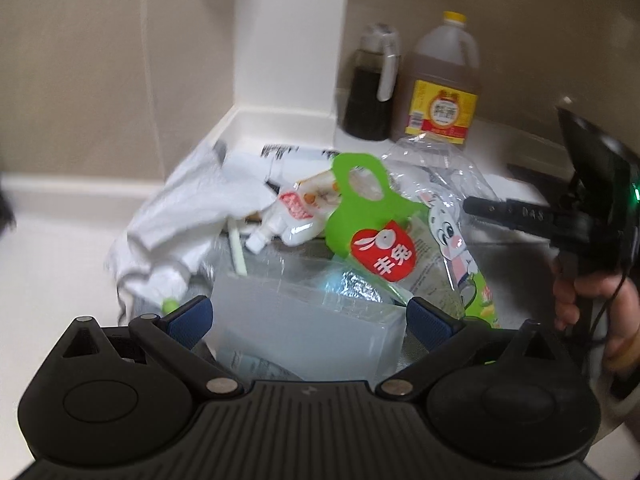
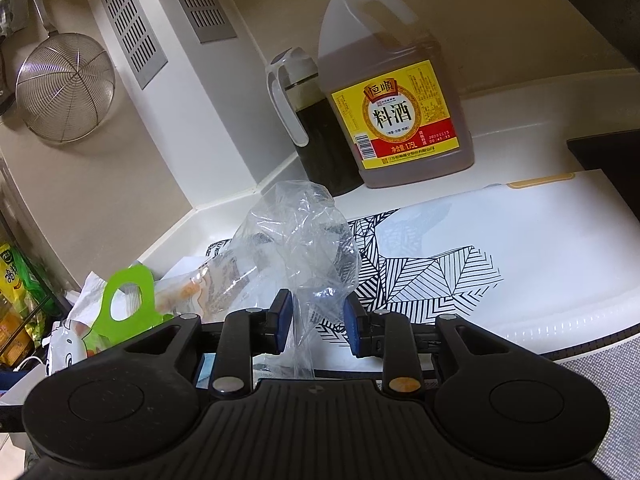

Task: Collect trash
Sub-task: 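Hold the bag in the right tool while the left tool reaches toward the white tray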

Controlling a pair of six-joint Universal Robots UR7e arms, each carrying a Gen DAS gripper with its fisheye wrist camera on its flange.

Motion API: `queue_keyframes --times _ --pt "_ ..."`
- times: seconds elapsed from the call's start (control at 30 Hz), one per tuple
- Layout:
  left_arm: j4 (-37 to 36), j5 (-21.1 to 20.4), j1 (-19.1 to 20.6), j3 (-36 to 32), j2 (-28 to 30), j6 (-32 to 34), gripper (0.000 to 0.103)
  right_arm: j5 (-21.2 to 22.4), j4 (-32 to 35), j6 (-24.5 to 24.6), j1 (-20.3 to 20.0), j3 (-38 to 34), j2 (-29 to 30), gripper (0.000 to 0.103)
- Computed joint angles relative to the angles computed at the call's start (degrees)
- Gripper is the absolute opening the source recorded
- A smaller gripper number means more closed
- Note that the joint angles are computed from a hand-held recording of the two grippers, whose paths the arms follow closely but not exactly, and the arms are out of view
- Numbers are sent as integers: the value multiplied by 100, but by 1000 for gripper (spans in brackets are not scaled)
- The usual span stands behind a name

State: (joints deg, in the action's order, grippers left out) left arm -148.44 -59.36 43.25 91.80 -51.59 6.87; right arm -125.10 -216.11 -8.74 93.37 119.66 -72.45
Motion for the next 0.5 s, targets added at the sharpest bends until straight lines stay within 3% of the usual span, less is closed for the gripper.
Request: queue_keyframes --times 0.1,0.27,0.5 --pt "87 255 -43 -162 101 -465 103 8 4 -14 8 0 8 32" --pt "-362 965 -144 -545 465 -525 103 59 39 -10 -5 15 -15 32" --pt "-363 1544 -127 -1166 898 -1034 103 85 117 39 -17 19 -45 32"
